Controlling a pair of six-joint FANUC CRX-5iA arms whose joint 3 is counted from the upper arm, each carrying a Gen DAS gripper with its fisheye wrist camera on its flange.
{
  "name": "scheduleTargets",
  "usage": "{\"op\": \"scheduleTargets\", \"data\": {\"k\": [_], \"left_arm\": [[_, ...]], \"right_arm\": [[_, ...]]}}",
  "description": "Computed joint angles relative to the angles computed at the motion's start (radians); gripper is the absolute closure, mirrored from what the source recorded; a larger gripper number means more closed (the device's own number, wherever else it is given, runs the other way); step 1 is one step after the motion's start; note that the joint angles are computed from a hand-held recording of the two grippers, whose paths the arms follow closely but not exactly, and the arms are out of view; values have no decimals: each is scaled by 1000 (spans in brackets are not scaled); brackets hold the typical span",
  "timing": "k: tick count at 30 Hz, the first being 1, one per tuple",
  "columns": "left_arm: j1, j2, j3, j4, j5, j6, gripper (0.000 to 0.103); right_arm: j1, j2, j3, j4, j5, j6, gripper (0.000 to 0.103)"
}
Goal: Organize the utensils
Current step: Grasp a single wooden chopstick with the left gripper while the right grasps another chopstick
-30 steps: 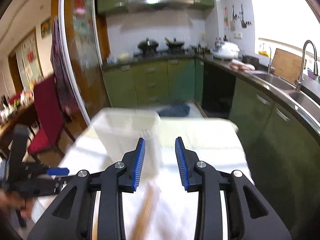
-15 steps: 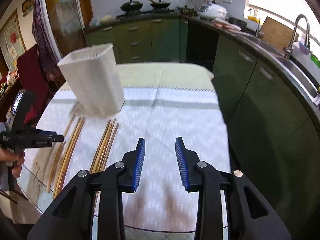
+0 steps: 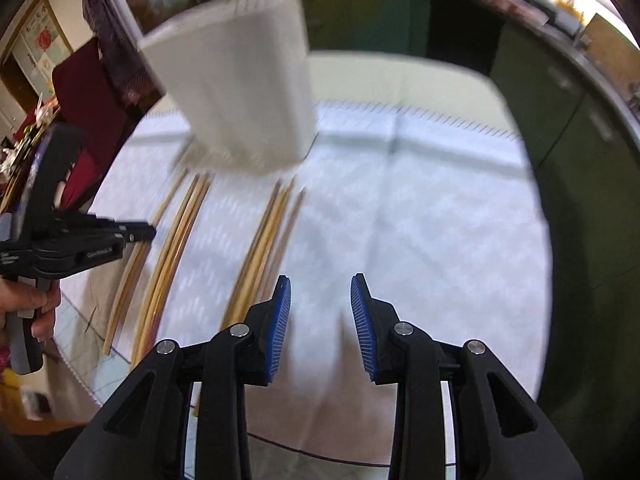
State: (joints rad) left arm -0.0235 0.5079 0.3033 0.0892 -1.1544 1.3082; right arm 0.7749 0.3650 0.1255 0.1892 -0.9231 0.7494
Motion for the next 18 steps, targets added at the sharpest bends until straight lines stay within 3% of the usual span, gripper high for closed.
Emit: {"op": "scheduleTargets", "data": {"k": [2,6,18], "left_arm": [[14,-9,-14,2,4,-13,96],[37,-13,-22,12,16,-32,96],[53,-23,-44,37,30,-75,96]], "right_arm": [[-9,40,48,-48,-28,35,82],[-12,122,147,-80,-95,64,86],[-21,242,318,-88,-222,70,87]]}}
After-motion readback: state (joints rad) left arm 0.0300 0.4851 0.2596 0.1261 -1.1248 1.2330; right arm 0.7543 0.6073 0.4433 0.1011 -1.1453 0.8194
